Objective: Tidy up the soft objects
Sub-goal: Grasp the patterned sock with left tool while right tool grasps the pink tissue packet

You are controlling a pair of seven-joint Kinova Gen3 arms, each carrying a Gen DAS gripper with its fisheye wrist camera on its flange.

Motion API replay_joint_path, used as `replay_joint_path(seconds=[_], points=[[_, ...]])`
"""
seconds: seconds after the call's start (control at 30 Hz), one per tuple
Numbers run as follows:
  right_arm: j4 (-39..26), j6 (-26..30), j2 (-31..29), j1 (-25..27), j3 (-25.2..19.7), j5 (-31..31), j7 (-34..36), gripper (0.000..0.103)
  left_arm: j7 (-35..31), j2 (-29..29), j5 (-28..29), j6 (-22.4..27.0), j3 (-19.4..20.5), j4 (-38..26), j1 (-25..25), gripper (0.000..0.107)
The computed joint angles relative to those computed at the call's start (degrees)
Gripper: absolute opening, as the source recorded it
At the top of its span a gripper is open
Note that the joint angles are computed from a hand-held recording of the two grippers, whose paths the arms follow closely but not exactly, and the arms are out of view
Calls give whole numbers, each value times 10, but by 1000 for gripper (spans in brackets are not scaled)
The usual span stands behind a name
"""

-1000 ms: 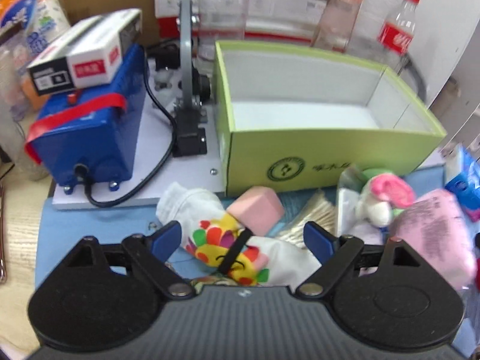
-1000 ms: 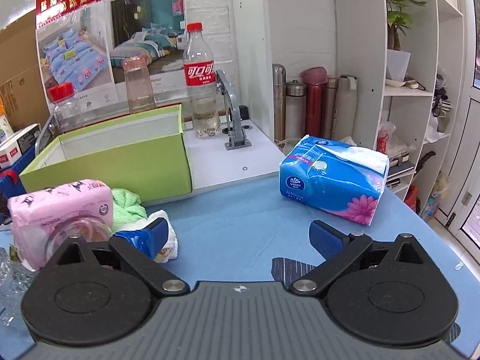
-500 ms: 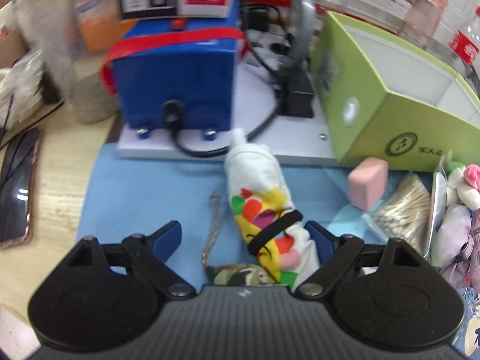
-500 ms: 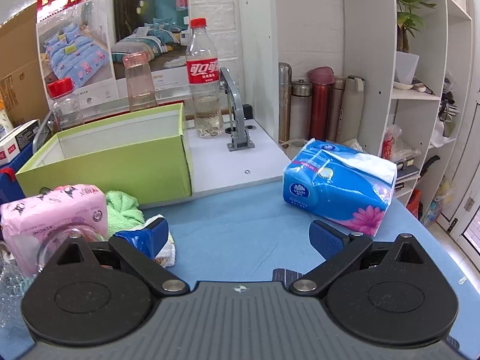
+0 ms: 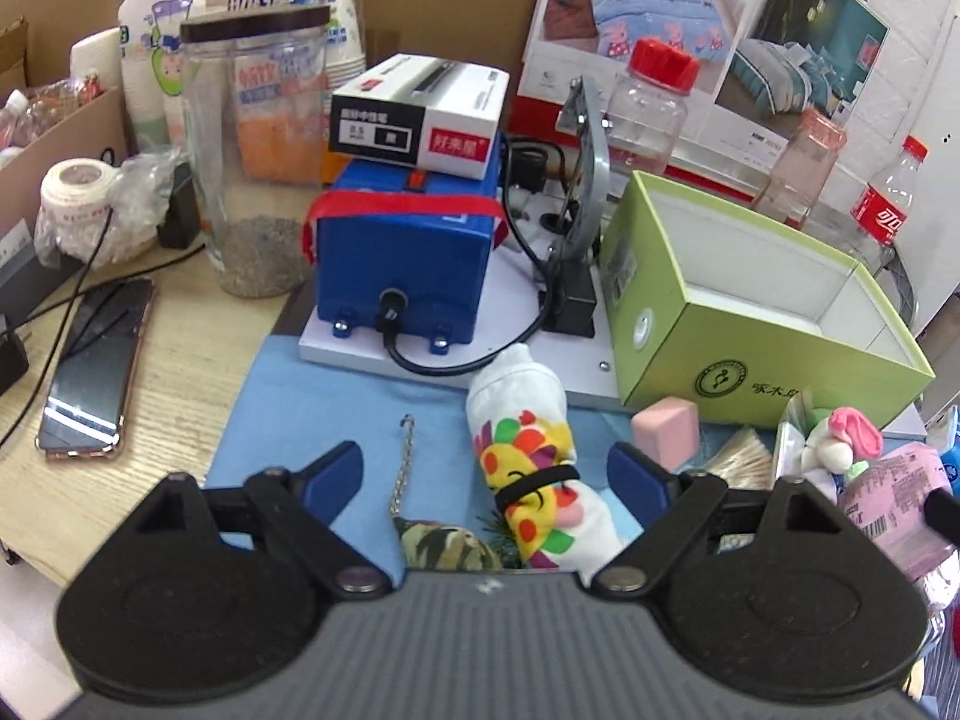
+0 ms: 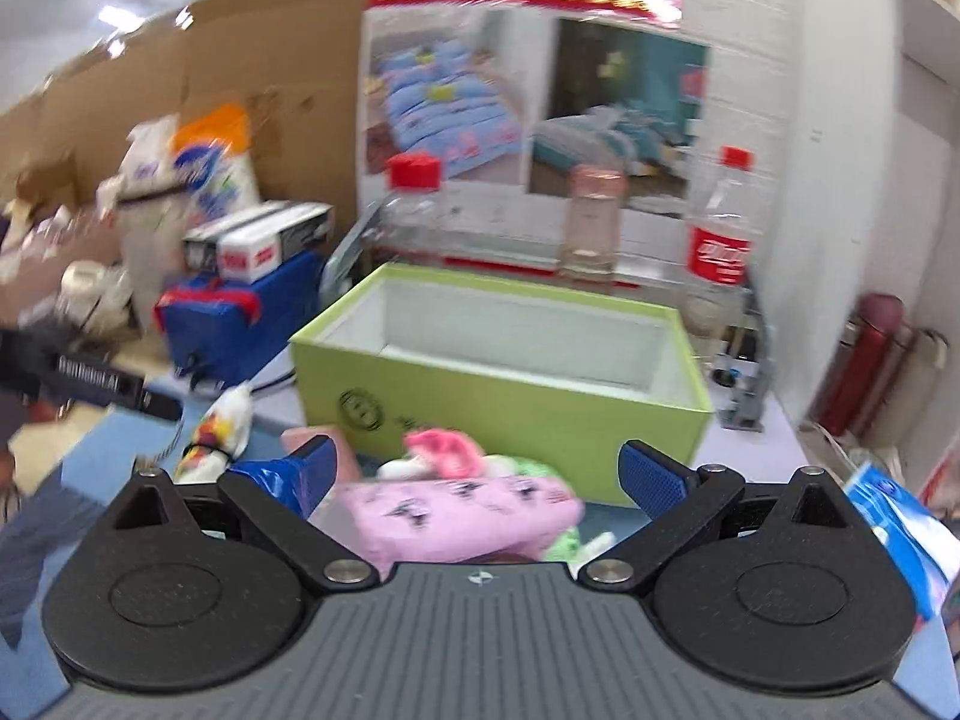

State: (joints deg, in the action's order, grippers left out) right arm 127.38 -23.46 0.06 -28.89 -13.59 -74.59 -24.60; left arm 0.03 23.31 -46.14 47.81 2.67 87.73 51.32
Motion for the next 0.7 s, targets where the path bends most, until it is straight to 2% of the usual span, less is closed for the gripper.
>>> replay_joint_path(seconds=[0.1, 0.2, 0.27, 0.33, 0.4, 0.47, 0.5, 0.57, 0.63, 0.7], points=[[-9, -9, 9, 4, 9, -44, 40, 88, 3, -3, 0, -1, 0, 6, 0, 87], [11, -3, -22, 6, 42, -45, 3, 88, 7, 0, -2, 2, 0, 8, 1, 87], [25, -42, -38, 31, 28, -65, -4, 88, 8, 3, 0, 1, 0, 7, -1, 87], [34, -89, -42, 67, 2, -108, 23, 88, 4, 5, 2, -2, 1, 6, -3, 87], [49, -130, -43, 67, 9, -151, 48, 88, 0, 7, 3, -2, 1, 3, -2, 87], [70, -147, -44, 84, 18, -170, 35, 88, -5, 11, 4, 1, 0, -3, 0, 87], [80, -142, -53, 88, 25, -165, 14, 88, -8, 13, 5, 3, 0, -7, 0, 87], [96, -105, -85, 66, 51, -128, -32, 88, -10, 16, 4, 13, -3, -15, 5, 87], [93, -67, -107, 13, 84, -81, -68, 88, -4, 16, 1, 24, -7, -21, 11, 87], [68, -35, -102, -40, 106, -34, -70, 88, 4, 12, -6, 28, -8, -18, 17, 87]])
